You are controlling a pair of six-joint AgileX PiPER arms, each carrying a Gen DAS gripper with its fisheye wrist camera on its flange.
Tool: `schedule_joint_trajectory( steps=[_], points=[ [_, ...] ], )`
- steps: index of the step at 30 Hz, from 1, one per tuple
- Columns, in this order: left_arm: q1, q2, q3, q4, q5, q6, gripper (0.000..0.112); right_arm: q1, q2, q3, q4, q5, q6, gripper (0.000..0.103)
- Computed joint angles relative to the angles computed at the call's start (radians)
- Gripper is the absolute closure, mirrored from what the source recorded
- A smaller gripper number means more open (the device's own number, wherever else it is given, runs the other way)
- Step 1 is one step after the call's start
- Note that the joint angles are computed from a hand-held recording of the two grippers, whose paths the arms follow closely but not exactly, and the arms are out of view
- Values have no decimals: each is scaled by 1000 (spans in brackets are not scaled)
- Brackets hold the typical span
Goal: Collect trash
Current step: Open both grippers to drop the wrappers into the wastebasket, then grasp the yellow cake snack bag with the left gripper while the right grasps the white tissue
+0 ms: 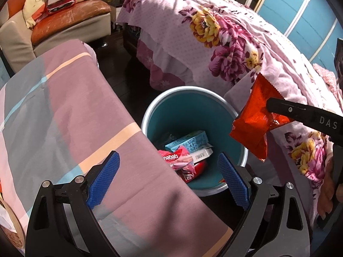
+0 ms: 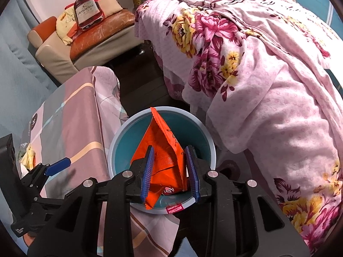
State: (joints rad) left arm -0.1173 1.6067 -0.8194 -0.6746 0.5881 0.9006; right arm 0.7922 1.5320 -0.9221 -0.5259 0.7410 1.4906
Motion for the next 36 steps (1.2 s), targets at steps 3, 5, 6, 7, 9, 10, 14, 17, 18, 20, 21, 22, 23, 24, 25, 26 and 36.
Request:
schedule_joint_trajectory(
  steps=[3, 5, 6, 7, 9, 10, 14, 17, 18, 20, 21, 22, 23, 24, 25, 26, 36],
  points=[
    [31, -9, 5, -21, 18, 34, 19, 12, 16, -25, 11, 18, -9, 65],
    [51, -11, 7, -29, 31, 51, 19, 18, 26, -41, 13, 30, -11, 51],
    [61, -12, 8, -31, 37, 56, 18, 27, 32, -52, 9, 39, -7, 48],
    [74, -13, 9, -32, 46, 62, 17, 33, 37, -58, 8, 44, -6, 46],
    [95, -17, 13, -39, 55, 76, 16, 41, 48, -77, 18, 53, -14, 33],
    [110, -20, 16, -45, 61, 89, 16, 42, 53, -87, 27, 58, -21, 31],
    [172, -35, 23, -64, 92, 133, 15, 61, 81, -139, 53, 95, -43, 30],
    [215, -50, 24, -74, 119, 161, 15, 78, 99, -173, 65, 114, -48, 30],
    [229, -56, 27, -77, 126, 170, 15, 86, 104, -182, 65, 120, -45, 29],
    [252, -65, 27, -83, 141, 183, 15, 102, 115, -206, 68, 136, -43, 29],
    [269, -71, 29, -86, 152, 194, 15, 110, 120, -215, 68, 144, -42, 29],
    [288, -76, 30, -89, 166, 204, 15, 120, 126, -230, 67, 156, -41, 29],
    [305, -79, 32, -92, 177, 212, 15, 131, 134, -248, 67, 170, -42, 29],
    [324, -83, 34, -95, 191, 224, 15, 139, 139, -259, 65, 179, -42, 29],
    [345, -86, 34, -98, 205, 237, 15, 148, 145, -274, 63, 191, -41, 29],
    [368, -92, 35, -101, 219, 250, 15, 159, 153, -293, 62, 204, -41, 29],
    [620, -139, 11, -110, 355, 382, 15, 235, 282, -522, 88, 290, -104, 26]
  ],
)
